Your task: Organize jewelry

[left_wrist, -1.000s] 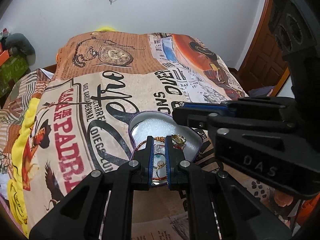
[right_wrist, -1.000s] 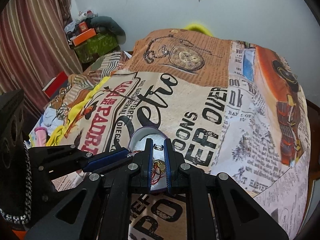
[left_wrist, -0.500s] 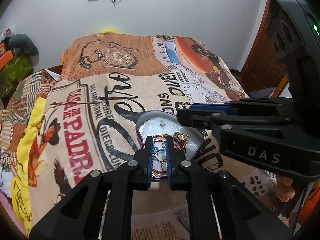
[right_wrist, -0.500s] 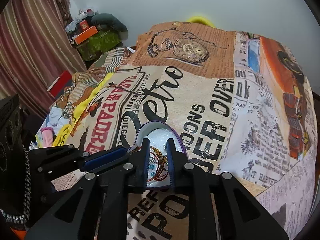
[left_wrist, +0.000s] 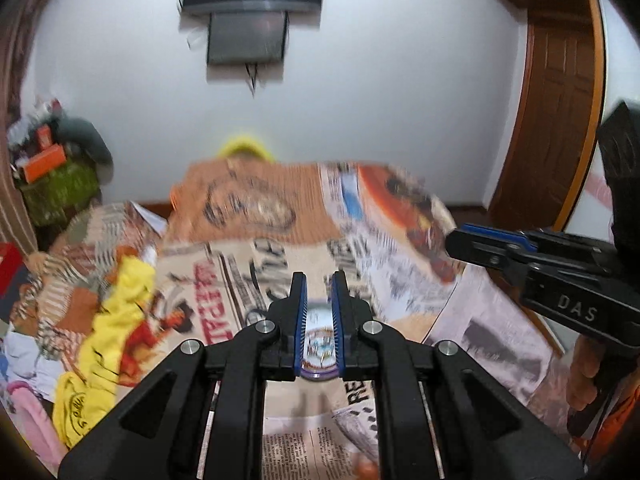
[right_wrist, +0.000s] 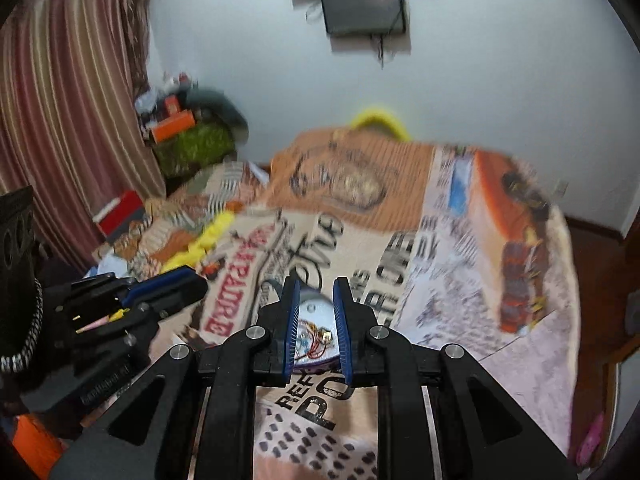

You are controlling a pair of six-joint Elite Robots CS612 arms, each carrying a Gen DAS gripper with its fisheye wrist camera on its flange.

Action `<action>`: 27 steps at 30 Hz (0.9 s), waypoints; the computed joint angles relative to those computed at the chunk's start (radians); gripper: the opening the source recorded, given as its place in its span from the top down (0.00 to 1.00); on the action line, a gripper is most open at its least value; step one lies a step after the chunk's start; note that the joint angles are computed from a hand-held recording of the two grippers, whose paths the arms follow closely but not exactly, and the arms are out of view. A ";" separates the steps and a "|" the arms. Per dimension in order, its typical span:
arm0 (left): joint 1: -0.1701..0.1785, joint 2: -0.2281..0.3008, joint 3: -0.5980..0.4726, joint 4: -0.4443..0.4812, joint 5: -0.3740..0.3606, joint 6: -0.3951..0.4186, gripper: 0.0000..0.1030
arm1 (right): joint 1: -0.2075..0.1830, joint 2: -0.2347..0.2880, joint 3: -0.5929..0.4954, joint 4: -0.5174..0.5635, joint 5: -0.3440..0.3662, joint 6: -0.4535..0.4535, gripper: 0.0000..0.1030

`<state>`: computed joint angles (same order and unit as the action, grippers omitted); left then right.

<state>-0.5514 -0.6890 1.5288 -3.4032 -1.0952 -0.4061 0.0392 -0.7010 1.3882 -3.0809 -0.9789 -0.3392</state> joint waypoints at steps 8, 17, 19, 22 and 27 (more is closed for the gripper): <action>-0.095 -0.072 0.128 -0.320 0.220 0.148 0.75 | -0.034 -0.093 0.193 -0.451 0.040 0.152 0.85; -0.177 -0.091 0.197 -0.547 0.377 0.235 0.35 | -0.046 -0.126 0.318 -0.792 0.000 0.294 0.45; -0.187 -0.092 0.207 -0.572 0.400 0.236 0.30 | -0.043 -0.121 0.325 -0.842 -0.034 0.326 0.27; -0.201 -0.097 0.220 -0.585 0.440 0.235 0.16 | -0.034 -0.120 0.335 -0.869 -0.093 0.332 0.14; -0.211 -0.100 0.230 -0.592 0.470 0.242 0.15 | -0.027 -0.123 0.342 -0.866 -0.126 0.328 0.05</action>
<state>-0.7625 -0.7889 1.7586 -3.9949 -0.6252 -0.1637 0.0126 -0.8235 1.7306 -3.9465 -1.1044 -0.0116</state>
